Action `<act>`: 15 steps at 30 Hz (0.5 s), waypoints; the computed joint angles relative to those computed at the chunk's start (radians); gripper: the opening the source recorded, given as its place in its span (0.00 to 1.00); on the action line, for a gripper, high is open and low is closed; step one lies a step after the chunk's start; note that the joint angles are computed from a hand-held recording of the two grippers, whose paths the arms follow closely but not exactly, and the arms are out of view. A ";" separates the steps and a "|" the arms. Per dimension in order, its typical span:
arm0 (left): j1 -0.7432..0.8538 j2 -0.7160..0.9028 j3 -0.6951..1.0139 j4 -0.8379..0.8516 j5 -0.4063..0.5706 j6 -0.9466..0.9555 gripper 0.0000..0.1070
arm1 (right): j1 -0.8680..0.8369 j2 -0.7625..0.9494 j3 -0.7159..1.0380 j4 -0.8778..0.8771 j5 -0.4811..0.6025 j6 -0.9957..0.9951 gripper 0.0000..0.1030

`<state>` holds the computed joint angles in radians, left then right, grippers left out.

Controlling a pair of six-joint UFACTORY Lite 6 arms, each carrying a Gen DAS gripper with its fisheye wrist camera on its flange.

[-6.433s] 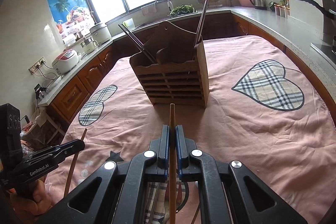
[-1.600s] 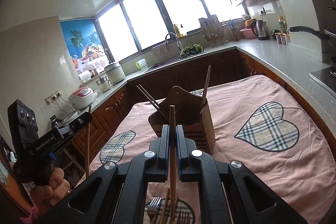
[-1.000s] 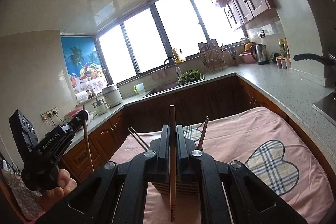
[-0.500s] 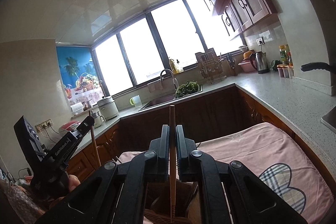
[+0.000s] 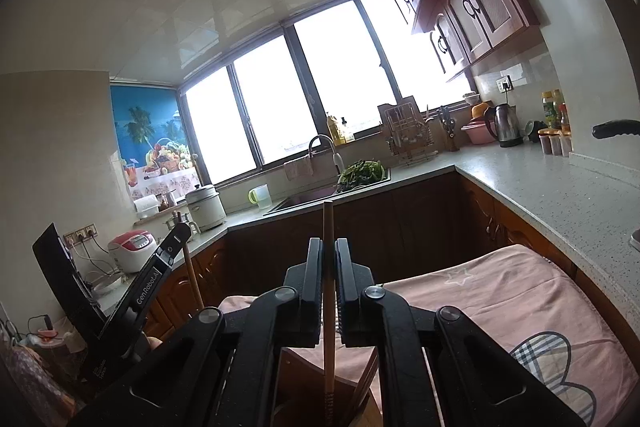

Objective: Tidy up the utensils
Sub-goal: 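Lower both chopsticks down into the wooden holder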

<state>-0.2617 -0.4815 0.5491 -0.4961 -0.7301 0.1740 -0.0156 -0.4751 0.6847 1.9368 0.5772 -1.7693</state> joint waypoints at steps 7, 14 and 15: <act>-0.068 0.020 -0.035 -0.057 -0.088 0.066 0.04 | 0.050 0.032 -0.016 0.061 -0.026 -0.081 0.05; -0.068 -0.004 -0.115 -0.020 -0.129 0.026 0.05 | 0.087 0.056 -0.050 0.091 -0.039 -0.142 0.05; -0.068 -0.012 -0.127 -0.012 -0.128 0.026 0.05 | 0.088 0.061 -0.053 0.094 -0.041 -0.147 0.05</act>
<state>-0.3295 -0.4938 0.4219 -0.5079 -0.8581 0.1998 0.0726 -0.4144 0.6316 2.0312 0.5363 -1.9168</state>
